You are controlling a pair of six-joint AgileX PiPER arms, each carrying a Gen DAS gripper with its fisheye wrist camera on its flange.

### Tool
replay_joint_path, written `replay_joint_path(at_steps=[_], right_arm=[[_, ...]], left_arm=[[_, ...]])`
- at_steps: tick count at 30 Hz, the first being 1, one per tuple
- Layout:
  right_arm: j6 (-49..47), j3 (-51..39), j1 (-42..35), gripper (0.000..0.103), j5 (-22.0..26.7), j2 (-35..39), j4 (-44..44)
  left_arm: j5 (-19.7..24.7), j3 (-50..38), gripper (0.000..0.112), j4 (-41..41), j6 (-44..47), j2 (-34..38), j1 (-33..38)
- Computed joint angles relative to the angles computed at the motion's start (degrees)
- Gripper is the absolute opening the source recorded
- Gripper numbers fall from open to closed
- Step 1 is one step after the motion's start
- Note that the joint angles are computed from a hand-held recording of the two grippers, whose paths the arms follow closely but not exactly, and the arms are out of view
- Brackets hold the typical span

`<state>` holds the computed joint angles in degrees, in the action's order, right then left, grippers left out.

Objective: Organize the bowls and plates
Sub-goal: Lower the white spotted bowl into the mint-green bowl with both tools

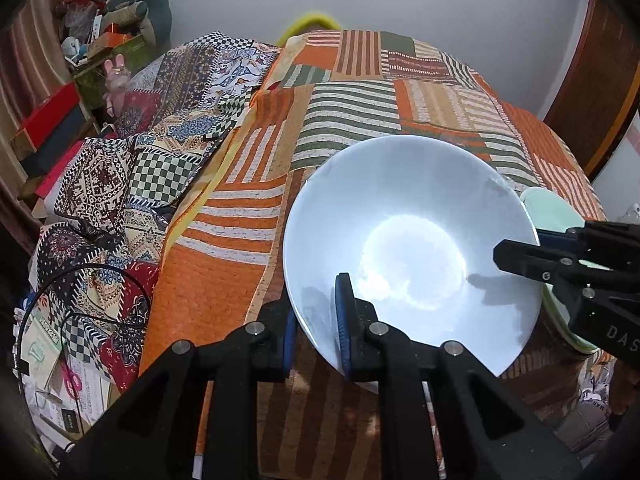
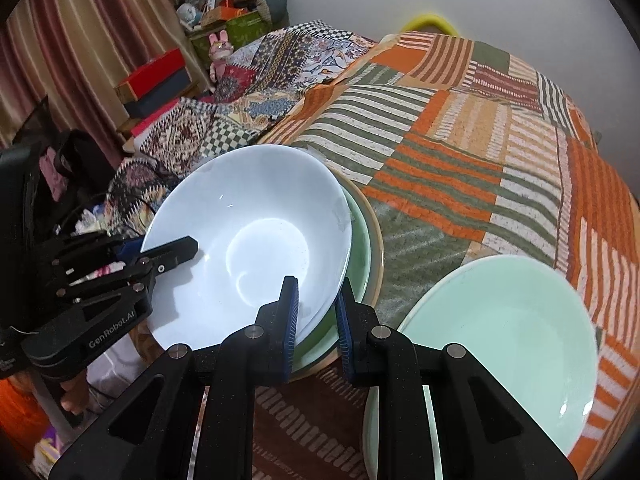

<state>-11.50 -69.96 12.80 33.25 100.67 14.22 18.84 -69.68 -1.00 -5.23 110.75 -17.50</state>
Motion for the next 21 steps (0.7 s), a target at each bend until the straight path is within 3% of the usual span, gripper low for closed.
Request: replay_joint_path(at_steps=[6, 7, 8, 10, 13, 18, 21], right_arm=[[-0.28, -3.10, -0.21, 0.025, 3.68, 0.85, -1.31], [-0.34, -3.60, -0.04, 0.031, 4.51, 0.86, -2.09], [0.80, -3.34, 0.27, 0.045, 4.05, 0.37, -3.60], [1.74, -1.21, 0.38, 0.061, 1.03, -1.79, -4.93], [0.13, -0.76, -0.30, 0.062, 0.05, -3.42, -3.09], [-1.07, -0.48, -2.63, 0.067, -0.94, -3.79, 0.78], [-0.49, -0.62, -3.38, 0.067, -0.64, -2.24, 1.52]], left_arm=[[2.12, -0.92, 0.018, -5.70, 5.41, -0.04, 1.31], [1.78, -0.50, 0.018, -5.91, 5.37, -0.57, 1.59], [1.66, -0.19, 0.019, -6.68, 6.02, -1.05, 1.88], [2.04, 0.28, 0.019, -12.77, 11.54, -2.02, 3.06], [2.75, 0.98, 0.019, -19.57, 17.24, -3.52, 4.70], [3.62, 2.53, 0.045, -29.92, 26.04, -4.78, 6.83], [4.04, 2.43, 0.046, -30.71, 26.71, -3.59, 6.76]])
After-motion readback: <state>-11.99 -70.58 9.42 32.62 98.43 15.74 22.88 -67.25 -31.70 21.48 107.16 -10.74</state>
